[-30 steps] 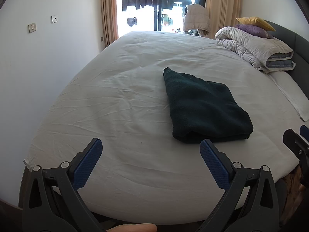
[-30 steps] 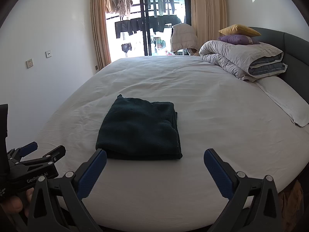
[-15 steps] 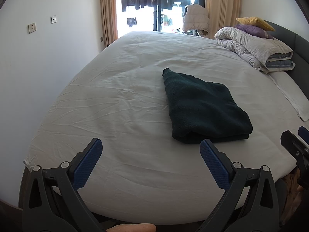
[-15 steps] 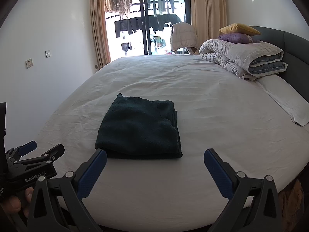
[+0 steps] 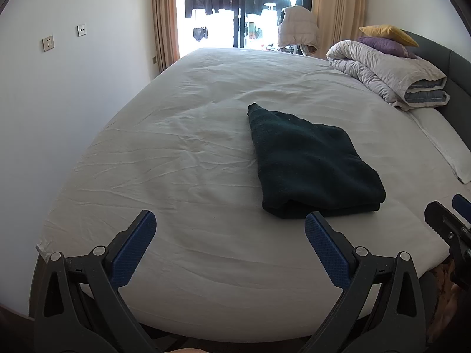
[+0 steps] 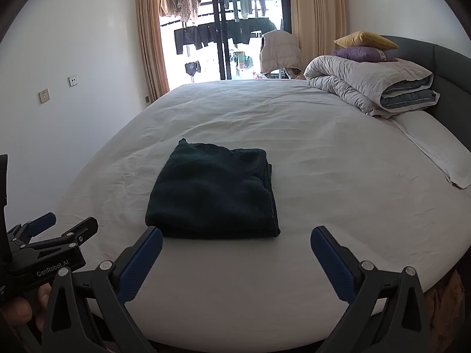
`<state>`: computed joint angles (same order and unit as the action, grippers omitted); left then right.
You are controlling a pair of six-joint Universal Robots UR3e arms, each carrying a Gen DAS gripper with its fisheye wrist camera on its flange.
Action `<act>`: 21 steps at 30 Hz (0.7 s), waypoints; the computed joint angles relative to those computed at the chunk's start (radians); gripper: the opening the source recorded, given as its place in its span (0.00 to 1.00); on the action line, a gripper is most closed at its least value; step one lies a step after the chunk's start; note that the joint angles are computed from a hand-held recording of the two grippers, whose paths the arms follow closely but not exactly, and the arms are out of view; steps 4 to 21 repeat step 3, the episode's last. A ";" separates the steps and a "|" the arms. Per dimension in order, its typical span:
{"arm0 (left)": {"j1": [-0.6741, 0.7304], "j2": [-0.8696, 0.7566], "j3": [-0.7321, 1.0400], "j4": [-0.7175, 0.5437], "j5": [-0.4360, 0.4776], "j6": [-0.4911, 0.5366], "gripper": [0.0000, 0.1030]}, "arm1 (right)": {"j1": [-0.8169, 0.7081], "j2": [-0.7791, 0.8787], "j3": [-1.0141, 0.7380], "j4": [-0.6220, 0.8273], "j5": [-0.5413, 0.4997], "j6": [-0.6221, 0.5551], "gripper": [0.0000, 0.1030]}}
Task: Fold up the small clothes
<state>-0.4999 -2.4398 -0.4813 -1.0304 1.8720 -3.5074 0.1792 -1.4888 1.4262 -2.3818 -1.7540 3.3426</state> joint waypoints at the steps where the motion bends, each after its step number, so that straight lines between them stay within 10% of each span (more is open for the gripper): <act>1: 0.000 -0.001 0.000 0.000 -0.001 0.000 1.00 | -0.001 0.000 0.001 0.001 0.002 0.001 1.00; 21: -0.001 -0.004 0.004 -0.001 0.002 -0.004 1.00 | -0.002 -0.001 0.002 0.001 0.003 0.002 1.00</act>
